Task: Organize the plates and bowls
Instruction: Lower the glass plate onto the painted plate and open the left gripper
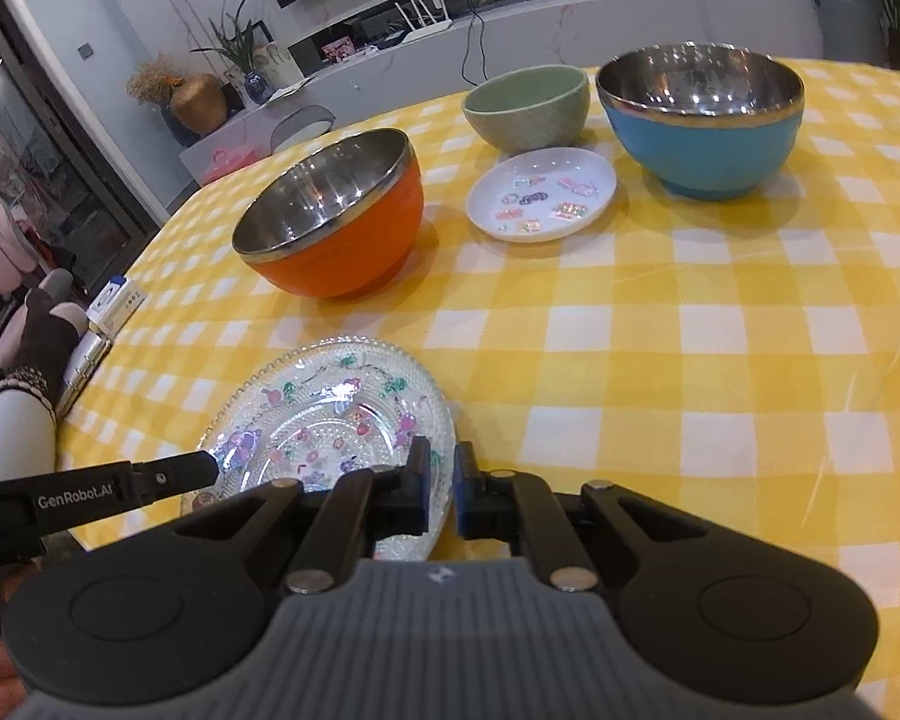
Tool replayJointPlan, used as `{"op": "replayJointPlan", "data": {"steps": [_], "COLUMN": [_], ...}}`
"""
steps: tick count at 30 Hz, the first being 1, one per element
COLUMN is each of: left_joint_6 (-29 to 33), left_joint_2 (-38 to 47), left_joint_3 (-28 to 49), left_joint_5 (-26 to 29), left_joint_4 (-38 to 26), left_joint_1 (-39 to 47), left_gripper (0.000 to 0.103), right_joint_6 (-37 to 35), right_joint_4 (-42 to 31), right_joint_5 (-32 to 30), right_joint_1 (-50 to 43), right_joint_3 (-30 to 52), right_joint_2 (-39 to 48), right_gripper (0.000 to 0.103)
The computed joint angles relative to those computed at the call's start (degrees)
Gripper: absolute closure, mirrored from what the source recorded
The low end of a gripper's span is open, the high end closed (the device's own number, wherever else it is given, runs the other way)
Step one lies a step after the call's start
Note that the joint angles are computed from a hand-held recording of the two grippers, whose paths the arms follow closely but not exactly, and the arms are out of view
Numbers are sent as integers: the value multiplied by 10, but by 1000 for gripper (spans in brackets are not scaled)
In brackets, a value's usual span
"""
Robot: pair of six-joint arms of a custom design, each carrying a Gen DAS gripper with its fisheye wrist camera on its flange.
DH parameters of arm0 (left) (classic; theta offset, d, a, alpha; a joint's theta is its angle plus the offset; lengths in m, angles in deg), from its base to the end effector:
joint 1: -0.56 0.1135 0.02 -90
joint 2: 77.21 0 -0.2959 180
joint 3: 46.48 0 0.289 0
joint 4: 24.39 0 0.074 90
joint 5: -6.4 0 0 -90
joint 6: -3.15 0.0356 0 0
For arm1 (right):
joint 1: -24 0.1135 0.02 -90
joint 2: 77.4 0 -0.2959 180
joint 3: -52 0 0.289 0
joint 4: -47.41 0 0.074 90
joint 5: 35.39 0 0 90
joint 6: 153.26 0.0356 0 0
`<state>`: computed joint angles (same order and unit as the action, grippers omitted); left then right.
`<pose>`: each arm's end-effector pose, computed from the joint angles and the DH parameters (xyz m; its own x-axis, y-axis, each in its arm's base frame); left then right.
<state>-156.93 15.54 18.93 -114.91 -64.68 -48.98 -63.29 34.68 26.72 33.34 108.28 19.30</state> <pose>0.2286 -0.2396 0.1798 -0.6950 -0.4230 -0.5815 -0.3864 0.9017 -0.1941 0.3306 0.0713 0.1356 -0.7894 -0.1303 -0.5999 -0.4207 0.8265 0.3740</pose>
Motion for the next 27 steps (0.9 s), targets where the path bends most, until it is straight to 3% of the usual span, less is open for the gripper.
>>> {"op": "replayJointPlan", "data": {"steps": [8,16,27], "left_joint_6": [6,9,79], "left_joint_2": [5,-5,74], "left_joint_3": [8,21,124], "left_joint_5": [-2,-30,-39], "left_joint_4": [-14,-22,26], "left_joint_1": [0,-5,6], "left_gripper": [95,93,73], "right_joint_6": [-25,-16,22], "right_joint_4": [16,42,88], "right_joint_5": [23,-1,61], "right_joint_1": [12,-3,-12], "right_joint_3": [-11,-18,2], "right_joint_2": [-10,-22,7], "right_gripper": [97,91,71]}}
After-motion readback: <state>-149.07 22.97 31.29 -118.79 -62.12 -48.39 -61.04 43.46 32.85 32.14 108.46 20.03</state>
